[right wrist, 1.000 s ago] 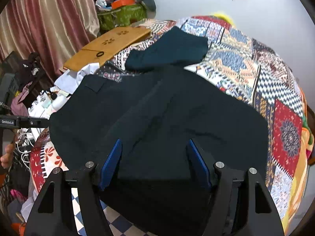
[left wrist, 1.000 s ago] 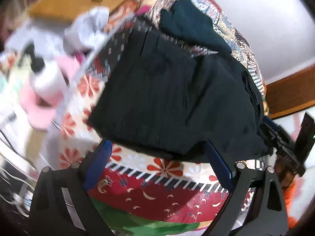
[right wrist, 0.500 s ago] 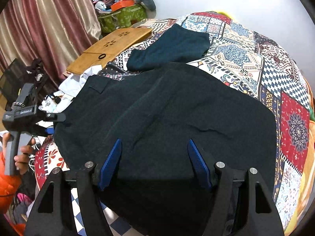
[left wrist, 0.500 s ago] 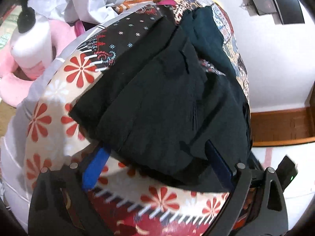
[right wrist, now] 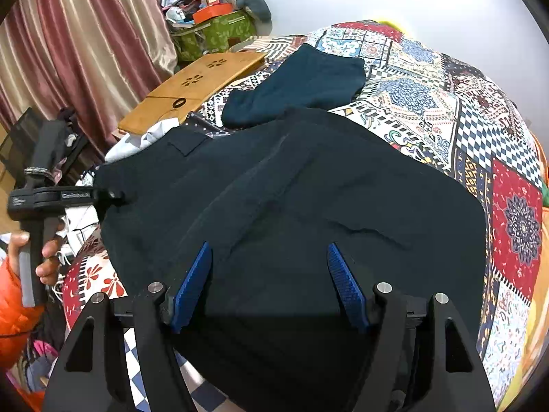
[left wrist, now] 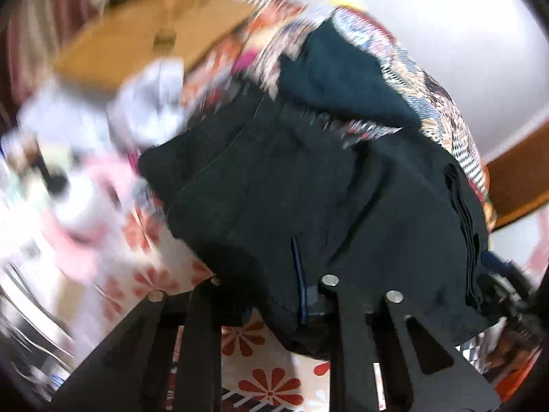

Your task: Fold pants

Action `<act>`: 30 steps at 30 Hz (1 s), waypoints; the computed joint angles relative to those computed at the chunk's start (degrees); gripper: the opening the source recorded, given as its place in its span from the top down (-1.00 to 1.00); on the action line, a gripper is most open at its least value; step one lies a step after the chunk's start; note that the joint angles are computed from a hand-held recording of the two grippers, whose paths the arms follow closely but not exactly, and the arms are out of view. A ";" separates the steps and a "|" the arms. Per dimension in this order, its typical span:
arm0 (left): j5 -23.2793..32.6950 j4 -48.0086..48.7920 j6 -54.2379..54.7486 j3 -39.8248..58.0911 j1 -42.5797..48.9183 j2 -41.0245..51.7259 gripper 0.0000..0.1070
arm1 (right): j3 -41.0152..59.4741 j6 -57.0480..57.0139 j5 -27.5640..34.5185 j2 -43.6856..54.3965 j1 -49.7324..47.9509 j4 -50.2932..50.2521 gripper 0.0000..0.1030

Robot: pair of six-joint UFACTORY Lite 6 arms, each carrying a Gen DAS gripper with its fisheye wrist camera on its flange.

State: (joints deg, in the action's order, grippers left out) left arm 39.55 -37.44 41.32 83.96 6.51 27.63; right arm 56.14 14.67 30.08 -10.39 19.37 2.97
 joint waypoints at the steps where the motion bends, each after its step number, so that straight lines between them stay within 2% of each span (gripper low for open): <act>1: -0.82 0.28 0.57 -0.39 -0.62 -1.93 0.69 | -0.24 -0.25 0.25 -0.55 -0.37 0.35 -0.29; 6: 0.44 -1.11 2.65 2.82 -4.77 -10.47 0.69 | -3.54 -1.31 1.45 -6.71 -3.67 2.14 -0.29; 9: -0.73 -1.31 3.32 5.02 -9.25 -15.24 0.70 | -6.19 -2.27 2.71 -11.51 -6.81 2.81 -0.29; 11: -1.98 -0.38 2.11 7.21 -13.77 -16.94 0.70 | -7.95 -2.21 3.97 -14.91 -8.87 2.09 -0.29; 15: -0.21 -1.97 1.73 12.24 -21.30 -17.78 0.70 | -12.17 -5.67 6.72 -22.32 -14.98 4.05 -0.29; 20: -1.23 2.76 -3.17 15.72 -33.94 -15.06 0.70 | -16.35 -13.07 11.17 -30.28 -24.37 9.27 -0.29; 23: -0.82 5.98 -6.72 17.83 -42.21 -8.69 0.70 | -19.23 -17.19 14.72 -35.91 -30.77 12.27 -0.29; 28: 6.90 9.64 -10.98 20.44 -48.65 2.78 0.66 | -23.88 -28.66 22.99 -44.37 -44.44 20.26 -0.29; 30: 8.21 10.71 -11.36 18.97 -49.43 3.85 0.58 | -25.49 -31.84 25.61 -46.64 -48.75 21.36 -0.29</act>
